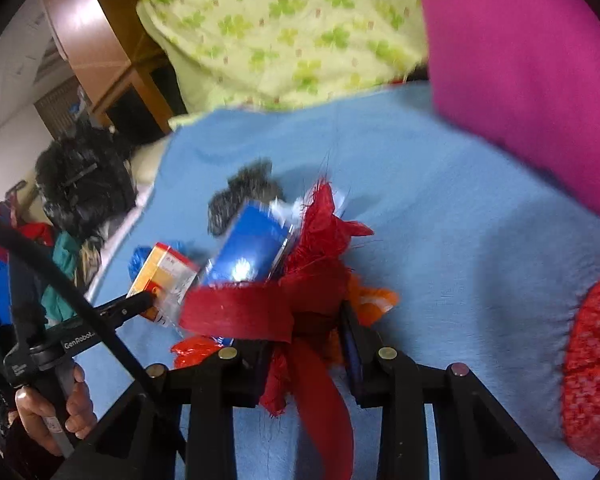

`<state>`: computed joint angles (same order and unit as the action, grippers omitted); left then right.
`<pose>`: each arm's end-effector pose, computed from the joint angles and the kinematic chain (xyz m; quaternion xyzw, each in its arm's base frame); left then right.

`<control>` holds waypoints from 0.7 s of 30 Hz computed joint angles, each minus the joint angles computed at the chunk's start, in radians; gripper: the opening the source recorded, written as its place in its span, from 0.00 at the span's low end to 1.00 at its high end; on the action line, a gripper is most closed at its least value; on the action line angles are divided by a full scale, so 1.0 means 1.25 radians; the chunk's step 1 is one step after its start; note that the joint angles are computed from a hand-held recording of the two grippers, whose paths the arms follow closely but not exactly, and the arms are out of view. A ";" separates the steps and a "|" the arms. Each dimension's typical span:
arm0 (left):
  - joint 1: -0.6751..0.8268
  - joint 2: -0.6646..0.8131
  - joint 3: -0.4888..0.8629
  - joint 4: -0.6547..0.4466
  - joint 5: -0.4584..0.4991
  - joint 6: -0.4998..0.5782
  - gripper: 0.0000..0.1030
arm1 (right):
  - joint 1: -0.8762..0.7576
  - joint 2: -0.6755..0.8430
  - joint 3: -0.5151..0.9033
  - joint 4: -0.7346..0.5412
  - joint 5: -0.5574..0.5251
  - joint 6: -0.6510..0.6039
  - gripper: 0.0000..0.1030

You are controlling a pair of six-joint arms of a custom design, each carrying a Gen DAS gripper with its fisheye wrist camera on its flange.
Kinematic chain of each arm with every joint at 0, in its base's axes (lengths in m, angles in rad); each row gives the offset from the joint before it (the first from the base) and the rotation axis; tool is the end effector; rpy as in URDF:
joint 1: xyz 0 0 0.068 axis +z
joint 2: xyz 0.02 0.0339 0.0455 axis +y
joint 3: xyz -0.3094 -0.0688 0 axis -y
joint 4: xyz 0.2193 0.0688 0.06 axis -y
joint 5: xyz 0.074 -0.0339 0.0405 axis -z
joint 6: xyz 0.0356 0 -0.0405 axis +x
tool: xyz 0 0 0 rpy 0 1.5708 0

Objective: Collect trash
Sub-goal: 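Grasp the red ribbon bundle with the right tool while the left tool grasps the white-orange medicine box, then carry both items over the red wastebasket and open both tools to drop them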

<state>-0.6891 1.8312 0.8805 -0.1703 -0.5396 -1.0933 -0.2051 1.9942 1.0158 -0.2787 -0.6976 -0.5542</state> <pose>0.2597 -0.1902 0.1747 -0.2468 0.9085 -0.0039 0.3372 0.3479 -0.0490 0.1508 -0.2138 0.9049 0.2591 0.2614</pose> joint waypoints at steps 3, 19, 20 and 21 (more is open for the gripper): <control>-0.058 -0.033 0.013 -0.045 -0.070 -0.020 0.50 | -0.075 -0.063 -0.020 -0.005 -0.078 -0.026 0.32; -0.291 0.130 0.563 -0.174 -0.171 0.265 0.50 | -0.504 -0.079 0.206 -0.129 -0.382 0.005 0.32; -0.285 0.167 0.638 -0.192 -0.137 0.287 0.50 | -0.525 -0.048 0.247 -0.153 -0.383 0.013 0.32; -0.282 0.187 0.681 -0.204 -0.118 0.296 0.50 | -0.538 -0.022 0.278 -0.171 -0.381 0.026 0.32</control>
